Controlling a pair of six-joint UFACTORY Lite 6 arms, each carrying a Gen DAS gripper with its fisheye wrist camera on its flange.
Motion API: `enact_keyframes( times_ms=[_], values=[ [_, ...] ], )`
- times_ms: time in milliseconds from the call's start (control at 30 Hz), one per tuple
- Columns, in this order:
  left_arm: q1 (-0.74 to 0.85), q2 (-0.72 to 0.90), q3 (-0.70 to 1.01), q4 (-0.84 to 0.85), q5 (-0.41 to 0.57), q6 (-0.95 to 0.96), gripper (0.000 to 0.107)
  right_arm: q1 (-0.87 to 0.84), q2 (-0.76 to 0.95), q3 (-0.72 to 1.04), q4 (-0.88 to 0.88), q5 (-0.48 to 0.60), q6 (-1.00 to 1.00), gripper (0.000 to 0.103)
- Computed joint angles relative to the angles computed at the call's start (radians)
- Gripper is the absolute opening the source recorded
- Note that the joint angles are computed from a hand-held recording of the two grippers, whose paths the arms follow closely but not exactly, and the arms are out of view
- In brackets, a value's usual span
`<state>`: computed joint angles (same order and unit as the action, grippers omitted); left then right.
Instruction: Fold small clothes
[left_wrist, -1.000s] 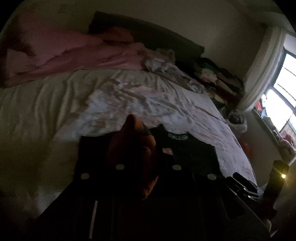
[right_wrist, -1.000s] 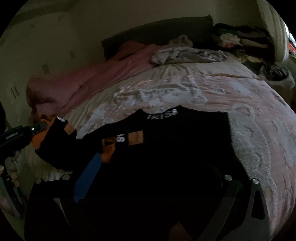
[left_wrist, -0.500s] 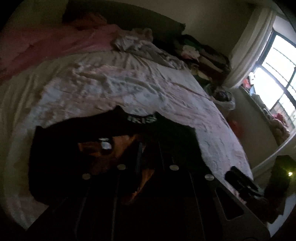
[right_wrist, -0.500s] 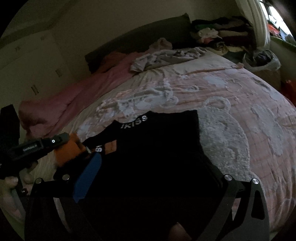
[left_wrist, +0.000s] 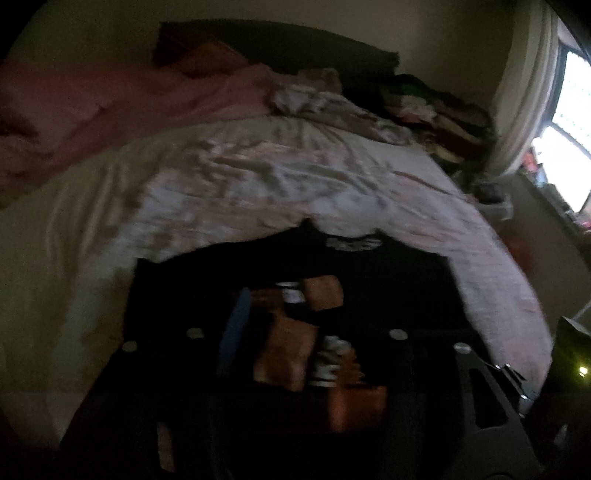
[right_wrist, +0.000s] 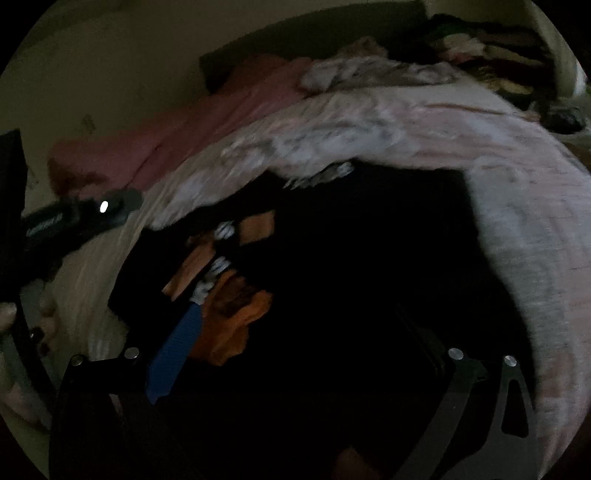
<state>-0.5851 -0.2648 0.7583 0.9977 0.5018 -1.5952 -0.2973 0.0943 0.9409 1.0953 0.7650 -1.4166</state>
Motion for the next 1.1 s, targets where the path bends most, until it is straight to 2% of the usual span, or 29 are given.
enact_keyframes(
  times_ms=[133,267,433,500,533,567,633,667,700,767,900,1100],
  values=[
    [0.038,-0.06,-0.074,0.029,0.029,-0.022,0.058,0.104,0.0,-0.038,-0.007,-0.054,0.02,0.098],
    [0.116,-0.141,-0.156,-0.008,-0.016,0.025,0.062,0.183,0.044,-0.035,-0.001,-0.099,0.05,0.098],
    [0.162,-0.219,-0.216,-0.009,-0.014,0.038,0.064,0.24,0.089,-0.027,0.031,-0.14,0.055,0.084],
    [0.157,-0.225,-0.224,0.015,0.031,0.025,0.064,0.246,0.099,-0.02,0.067,-0.128,0.033,0.068],
    [0.161,-0.233,-0.232,0.014,0.033,0.03,0.064,0.247,0.106,-0.014,0.076,-0.12,0.028,0.066],
    [0.172,-0.243,-0.24,0.006,0.026,0.041,0.064,0.253,0.111,-0.01,0.086,-0.124,0.027,0.059],
    [0.193,-0.259,-0.255,-0.005,0.023,0.058,0.064,0.263,0.12,-0.005,0.098,-0.142,0.018,0.04],
    [0.202,-0.264,-0.259,-0.009,0.02,0.062,0.064,0.263,0.124,-0.003,0.1,-0.136,0.008,0.026],
    [0.219,-0.273,-0.265,-0.022,0.01,0.077,0.064,0.26,0.134,0.007,0.101,-0.117,0.0,0.022],
    [0.234,-0.28,-0.271,-0.028,0.005,0.087,0.064,0.246,0.119,0.007,0.128,-0.081,-0.041,0.018],
    [0.243,-0.291,-0.28,-0.039,0.015,0.103,0.064,0.226,0.033,0.017,0.172,-0.069,-0.132,0.016],
    [0.237,-0.292,-0.276,-0.052,0.028,0.108,0.064,0.114,0.029,0.168,0.139,-0.013,-0.131,0.016]
  ],
)
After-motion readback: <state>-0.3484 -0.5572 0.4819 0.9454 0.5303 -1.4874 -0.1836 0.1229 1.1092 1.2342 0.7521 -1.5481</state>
